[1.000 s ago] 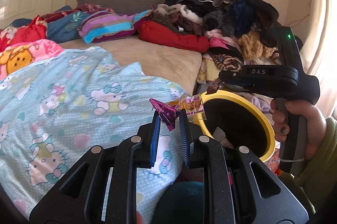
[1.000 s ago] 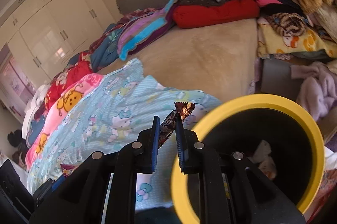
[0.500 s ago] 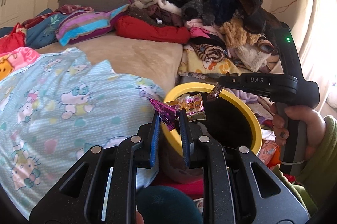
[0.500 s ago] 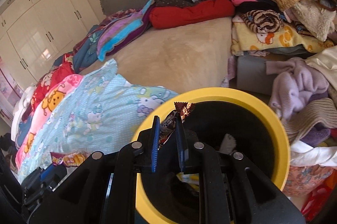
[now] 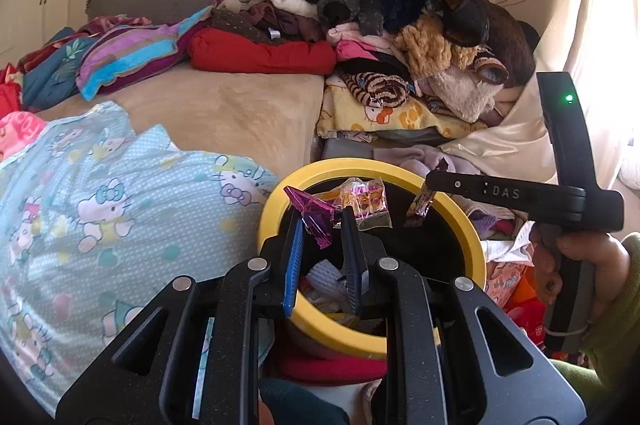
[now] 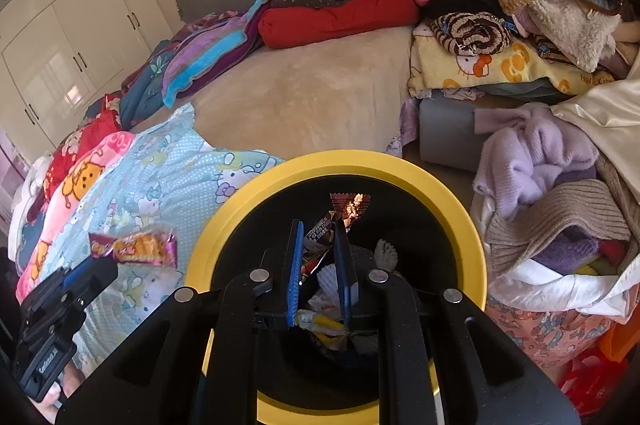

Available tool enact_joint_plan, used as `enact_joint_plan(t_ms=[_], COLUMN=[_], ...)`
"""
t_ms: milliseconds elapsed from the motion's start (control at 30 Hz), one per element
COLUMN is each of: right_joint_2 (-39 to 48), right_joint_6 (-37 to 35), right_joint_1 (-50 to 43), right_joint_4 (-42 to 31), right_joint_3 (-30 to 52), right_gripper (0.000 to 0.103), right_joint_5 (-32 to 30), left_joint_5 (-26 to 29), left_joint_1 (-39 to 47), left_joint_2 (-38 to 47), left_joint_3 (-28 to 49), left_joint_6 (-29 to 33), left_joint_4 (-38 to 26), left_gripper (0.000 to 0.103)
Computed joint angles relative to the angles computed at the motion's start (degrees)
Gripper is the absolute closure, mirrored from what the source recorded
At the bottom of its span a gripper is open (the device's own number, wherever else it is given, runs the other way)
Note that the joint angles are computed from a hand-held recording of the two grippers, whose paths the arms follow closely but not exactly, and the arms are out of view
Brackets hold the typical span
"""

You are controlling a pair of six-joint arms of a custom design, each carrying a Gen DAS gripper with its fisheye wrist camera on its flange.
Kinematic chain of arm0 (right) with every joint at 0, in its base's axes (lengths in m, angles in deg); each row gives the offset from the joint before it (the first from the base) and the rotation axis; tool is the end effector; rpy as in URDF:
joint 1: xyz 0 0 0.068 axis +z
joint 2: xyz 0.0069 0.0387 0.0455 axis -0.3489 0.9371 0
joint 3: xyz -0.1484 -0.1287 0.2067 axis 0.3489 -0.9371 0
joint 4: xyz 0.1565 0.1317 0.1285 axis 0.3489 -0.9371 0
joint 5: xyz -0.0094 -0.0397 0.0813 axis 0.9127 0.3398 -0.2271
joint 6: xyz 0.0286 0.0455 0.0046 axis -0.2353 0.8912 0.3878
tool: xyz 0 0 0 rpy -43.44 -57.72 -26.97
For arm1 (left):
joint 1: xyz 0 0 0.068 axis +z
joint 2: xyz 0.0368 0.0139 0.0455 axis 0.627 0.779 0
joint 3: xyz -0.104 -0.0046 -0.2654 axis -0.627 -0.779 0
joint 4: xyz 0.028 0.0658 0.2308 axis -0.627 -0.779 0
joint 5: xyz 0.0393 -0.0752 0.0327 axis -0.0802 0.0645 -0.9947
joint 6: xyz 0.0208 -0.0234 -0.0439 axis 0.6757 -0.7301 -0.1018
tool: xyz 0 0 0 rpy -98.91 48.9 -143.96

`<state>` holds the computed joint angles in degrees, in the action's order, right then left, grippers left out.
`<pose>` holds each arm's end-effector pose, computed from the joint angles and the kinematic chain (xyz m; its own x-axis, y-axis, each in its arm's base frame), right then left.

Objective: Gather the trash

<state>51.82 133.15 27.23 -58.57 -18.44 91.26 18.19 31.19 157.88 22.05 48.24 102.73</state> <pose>0.2268 0.2266 0.1642 -0.7180 0.2800 -0.6372 0.1162 0.9509 0.2869 0.2451 -0.0490 0.1702 -0.5501 0.2048 -0.8096 0.5487 0.8195 -0.1654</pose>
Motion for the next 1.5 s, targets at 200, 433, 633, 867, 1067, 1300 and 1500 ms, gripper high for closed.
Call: enact_joint_plan(t_ms=[200,433,633,867,1067,1300,1500], right_joint_2=[-0.11,0.45,0.3,-1.57,-2.0,-0.21,1.58], right_joint_6=[-0.62,-0.33,1.18,6.32,10.33,13.93,15.71], right_joint_1=[-0.06,-0.33,0.58,4.91,9.01,13.26,16.13], right_joint_4=[0.81,2.97,2.72,1.09,-2.98,-10.12,-13.63], right_joint_3=[-1.7,-4.12,-5.5,-8.04,-6.48,-0.55,3.3], right_gripper=[0.086,0.078,0.064,0.03,0.017,0.01,0.006], right_joint_5=[-1.14,-2.99,-2.84,2.5,7.93,14.06,17.92], left_joint_5=[-2.1,-3.93,-4.66,-4.65,-3.12,-1.94,-1.21], left_joint_1=[-3.4,-6.32,-6.96,-5.41,-2.68,1.46,5.97], left_joint_2=[5.04,10.09,11.48,10.33,8.78,5.87,2.28], left_joint_3=[3.33,6.16,6.51,6.6,6.78,6.32,5.02], left_joint_6=[-1.71,-1.71,-1.96,-2.78,-2.27,-1.21,-0.31], left_joint_4=[-0.65,-1.1,-0.89,-2.14,-4.54,-7.61,-9.32], left_gripper=[0.089,0.069,0.053,0.018,0.011,0.011,0.011])
